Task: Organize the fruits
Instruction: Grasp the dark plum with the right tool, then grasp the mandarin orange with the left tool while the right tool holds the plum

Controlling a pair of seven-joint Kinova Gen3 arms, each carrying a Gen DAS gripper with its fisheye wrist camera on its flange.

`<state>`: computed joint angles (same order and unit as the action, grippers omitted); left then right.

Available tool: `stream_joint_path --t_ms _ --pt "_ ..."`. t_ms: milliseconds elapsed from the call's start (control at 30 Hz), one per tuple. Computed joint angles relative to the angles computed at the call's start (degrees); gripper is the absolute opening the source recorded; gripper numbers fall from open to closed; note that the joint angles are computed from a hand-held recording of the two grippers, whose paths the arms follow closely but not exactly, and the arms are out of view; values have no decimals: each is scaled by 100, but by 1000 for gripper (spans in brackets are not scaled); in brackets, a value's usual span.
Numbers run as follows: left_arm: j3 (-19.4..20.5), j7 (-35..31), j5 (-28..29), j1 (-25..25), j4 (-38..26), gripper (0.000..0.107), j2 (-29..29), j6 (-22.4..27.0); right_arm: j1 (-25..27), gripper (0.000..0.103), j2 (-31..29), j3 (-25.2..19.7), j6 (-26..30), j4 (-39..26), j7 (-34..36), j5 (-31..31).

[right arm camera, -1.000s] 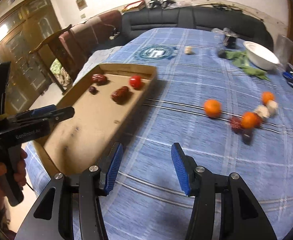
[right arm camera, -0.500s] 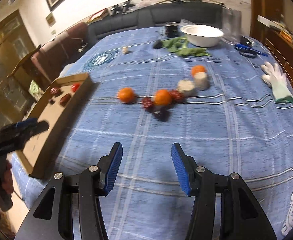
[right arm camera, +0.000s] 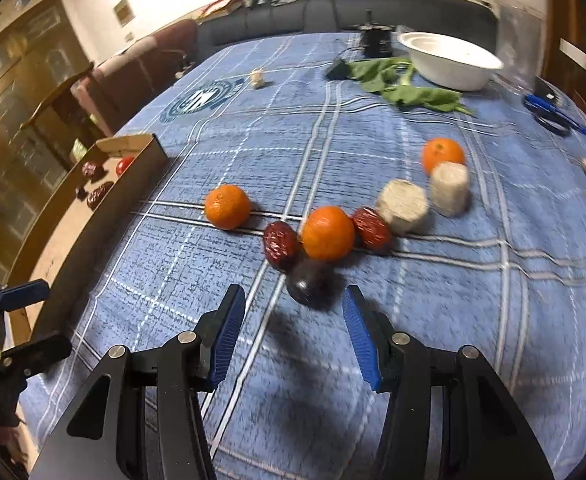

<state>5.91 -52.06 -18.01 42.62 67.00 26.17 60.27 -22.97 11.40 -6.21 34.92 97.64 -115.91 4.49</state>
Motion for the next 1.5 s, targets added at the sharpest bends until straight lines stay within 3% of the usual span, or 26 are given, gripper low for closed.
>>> stream_joint_path --t_ms 167,300,433,833,900,967,1100,1133,1267,1500 --pt "-23 8 -5 20 -236 80 167 113 16 40 86 0 -65 -25 257 106" --pt "-54 -119 9 53 -666 80 467 316 -105 23 113 99 -22 -48 230 439" --pt "-113 -292 93 68 -1186 80 808 446 -195 22 40 149 2 28 68 666" --pt "-356 -393 680 21 -3239 80 2055 940 146 23 -713 -29 -204 885 -213 462" --pt "-403 -464 713 35 -3518 77 2240 1050 208 23 -755 -40 -239 950 -234 381" --pt "-407 -551 783 15 -3731 61 2384 1153 253 23 -782 -55 -272 995 -234 317" --pt "-472 -676 820 33 -3450 46 2289 814 236 23 -798 -83 -280 1008 -384 450" --pt "-430 -717 878 -9 -3318 35 2228 684 233 23 -804 -88 -289 1016 -415 473" --pt "-406 -780 937 -32 -3098 35 2099 594 182 23 -817 -107 -252 1010 -645 660" --pt "-213 -984 1034 -125 -1805 35 1384 -75 39 23 -972 -202 23 979 -1284 1267"
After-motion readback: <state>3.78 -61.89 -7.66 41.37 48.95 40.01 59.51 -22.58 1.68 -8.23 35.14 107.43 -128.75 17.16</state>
